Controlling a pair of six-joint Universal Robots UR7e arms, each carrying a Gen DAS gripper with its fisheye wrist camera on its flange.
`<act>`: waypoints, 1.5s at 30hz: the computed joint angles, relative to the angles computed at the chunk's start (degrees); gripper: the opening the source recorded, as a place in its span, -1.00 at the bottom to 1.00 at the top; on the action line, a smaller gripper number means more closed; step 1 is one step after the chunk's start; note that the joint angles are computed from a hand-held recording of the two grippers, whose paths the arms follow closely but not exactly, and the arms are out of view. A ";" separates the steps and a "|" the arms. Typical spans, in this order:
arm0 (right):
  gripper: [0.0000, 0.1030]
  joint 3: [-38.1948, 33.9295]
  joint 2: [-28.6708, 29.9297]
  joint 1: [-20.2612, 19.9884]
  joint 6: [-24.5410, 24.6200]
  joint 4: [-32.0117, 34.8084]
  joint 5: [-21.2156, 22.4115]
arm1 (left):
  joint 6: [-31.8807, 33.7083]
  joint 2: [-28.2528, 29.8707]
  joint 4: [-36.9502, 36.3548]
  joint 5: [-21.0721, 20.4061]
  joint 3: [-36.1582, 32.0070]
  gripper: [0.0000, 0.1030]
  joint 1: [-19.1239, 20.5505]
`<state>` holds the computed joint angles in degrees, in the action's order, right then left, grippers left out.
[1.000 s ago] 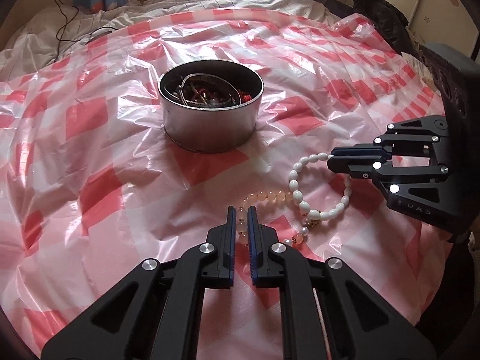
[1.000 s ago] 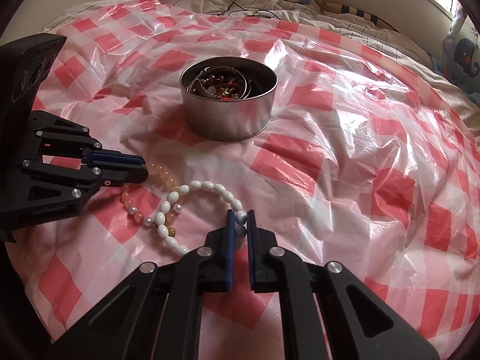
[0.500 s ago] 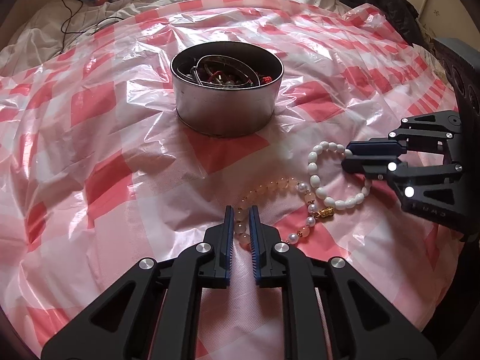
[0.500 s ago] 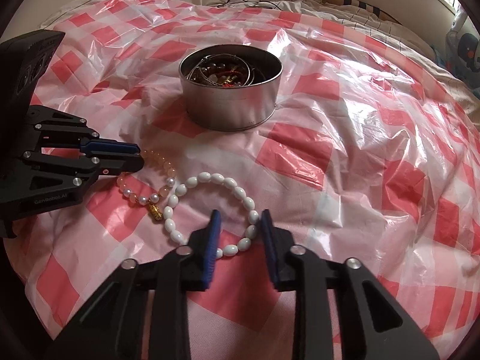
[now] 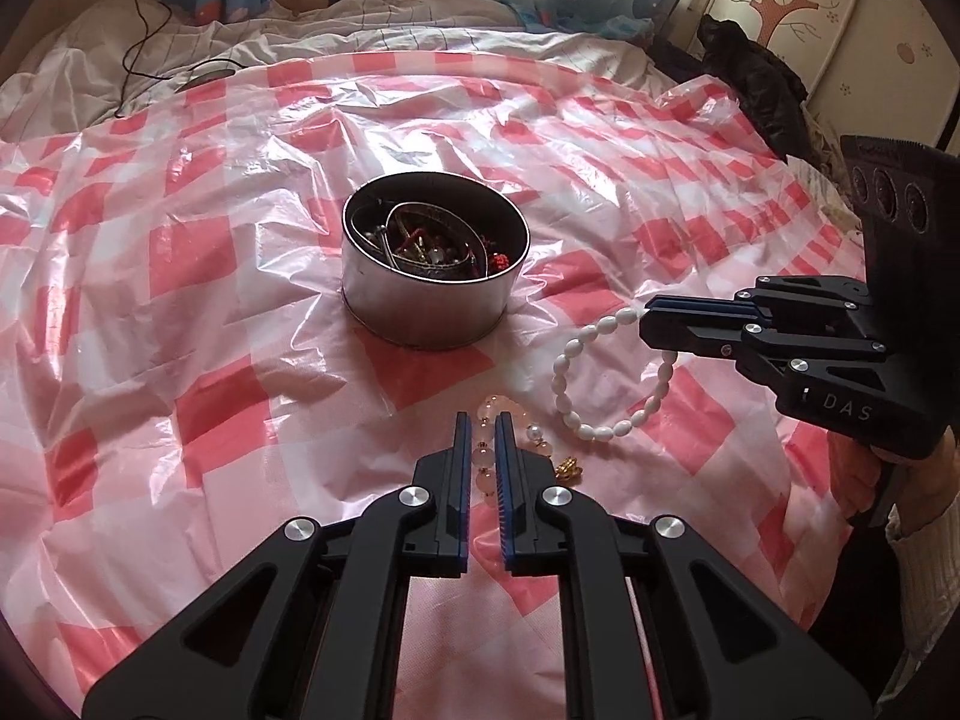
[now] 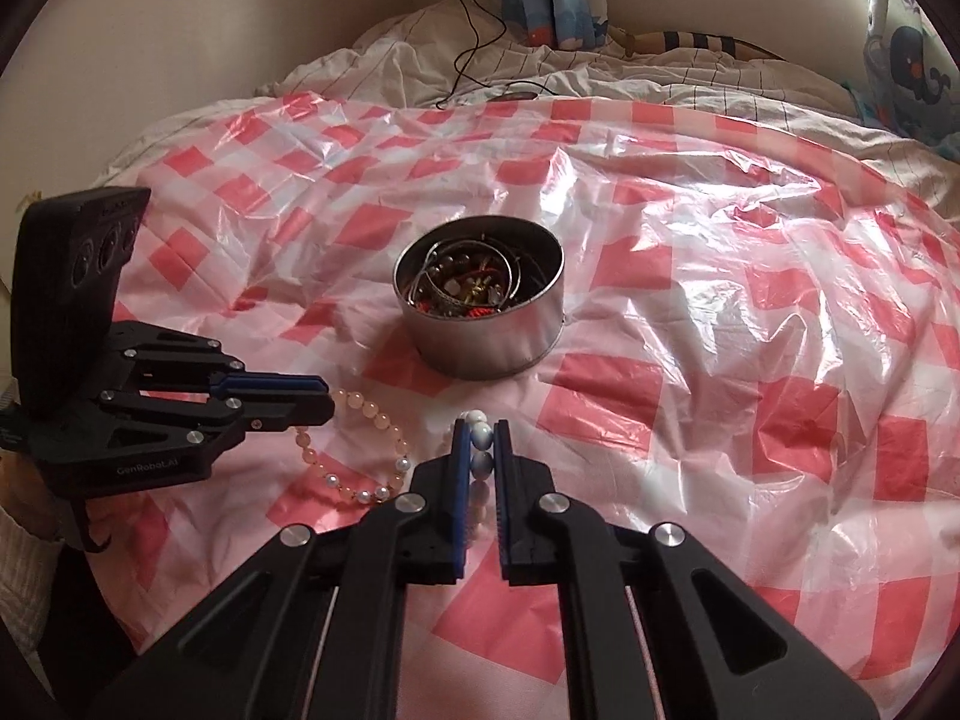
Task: Organize jewelry
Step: 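Grasp the peach bead strand with the left tool while the right tool grasps the white pearl bracelet, then lift both bead bracelets and carry them over the tin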
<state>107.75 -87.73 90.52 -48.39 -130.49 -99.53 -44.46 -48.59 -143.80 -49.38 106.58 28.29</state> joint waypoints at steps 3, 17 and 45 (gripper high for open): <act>-0.84 -0.75 0.30 -0.03 0.98 0.99 1.11 | 0.18 -0.03 -0.10 0.42 -0.20 -0.87 -0.10; -0.84 -4.22 1.21 -0.35 4.86 3.75 10.04 | 2.35 1.00 -1.62 1.36 -2.72 -0.87 -0.53; -0.84 -11.71 8.80 -0.58 12.53 -0.73 14.81 | 10.91 3.92 -5.43 3.68 -13.33 -0.87 3.44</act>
<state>96.05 -78.92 89.94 -35.86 -131.23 -84.72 -33.55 -44.67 -149.23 -45.70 93.25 31.73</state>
